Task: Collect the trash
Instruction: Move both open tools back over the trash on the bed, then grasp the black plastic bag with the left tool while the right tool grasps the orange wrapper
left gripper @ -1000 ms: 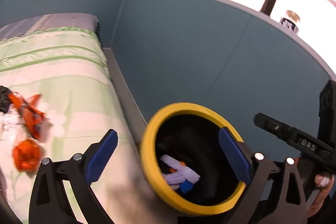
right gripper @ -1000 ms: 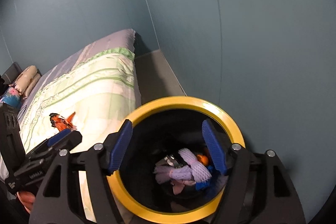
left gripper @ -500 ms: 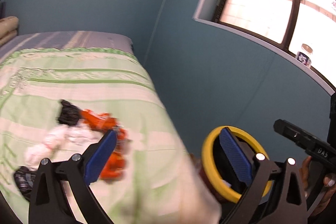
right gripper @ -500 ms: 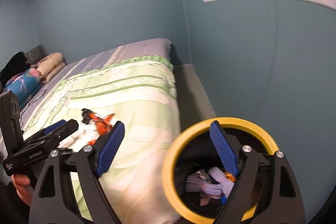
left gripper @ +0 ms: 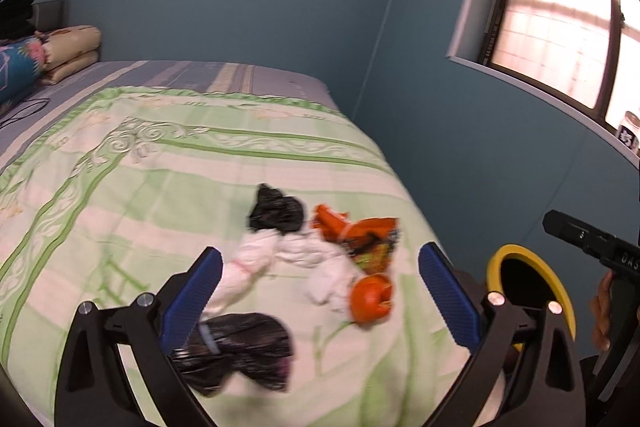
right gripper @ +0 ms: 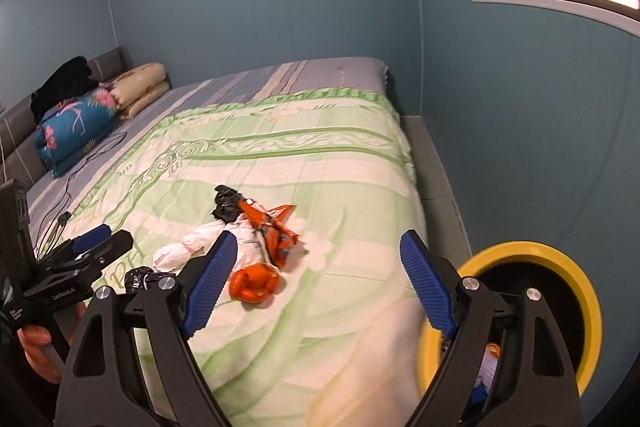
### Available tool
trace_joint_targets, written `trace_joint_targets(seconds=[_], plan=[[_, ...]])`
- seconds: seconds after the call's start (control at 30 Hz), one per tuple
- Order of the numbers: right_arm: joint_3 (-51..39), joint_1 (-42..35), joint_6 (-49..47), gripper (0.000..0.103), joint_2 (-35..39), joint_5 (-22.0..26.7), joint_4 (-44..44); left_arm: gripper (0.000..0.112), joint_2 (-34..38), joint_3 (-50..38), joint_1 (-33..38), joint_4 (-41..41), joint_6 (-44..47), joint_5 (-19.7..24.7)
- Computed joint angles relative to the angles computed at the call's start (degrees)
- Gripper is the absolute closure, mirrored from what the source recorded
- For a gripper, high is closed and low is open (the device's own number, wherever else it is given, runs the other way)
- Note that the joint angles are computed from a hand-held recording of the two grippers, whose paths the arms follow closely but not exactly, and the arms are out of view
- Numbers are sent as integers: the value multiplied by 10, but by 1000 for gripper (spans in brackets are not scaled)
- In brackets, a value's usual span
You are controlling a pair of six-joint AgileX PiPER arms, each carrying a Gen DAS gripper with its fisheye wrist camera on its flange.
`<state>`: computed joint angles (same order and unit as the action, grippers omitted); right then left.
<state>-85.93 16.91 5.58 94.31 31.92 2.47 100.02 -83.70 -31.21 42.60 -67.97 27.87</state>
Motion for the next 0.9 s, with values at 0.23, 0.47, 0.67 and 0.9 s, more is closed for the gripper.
trace_joint_targets(seconds=[0.23,0.47,0.67,0.9], plan=[[-77,33,27,24,79,16,-32,17,-27,76,41,18,-30,-39],[-153,55,25,24,160,36,-43,17,-34,135,70,28,-43,-91],[-235,67,15,24,235,61,-49,17,-35,180,88,57,-73,-146],[-323,75,19,24,311,88,-67,17,-16,199,106,20,-15,-196]])
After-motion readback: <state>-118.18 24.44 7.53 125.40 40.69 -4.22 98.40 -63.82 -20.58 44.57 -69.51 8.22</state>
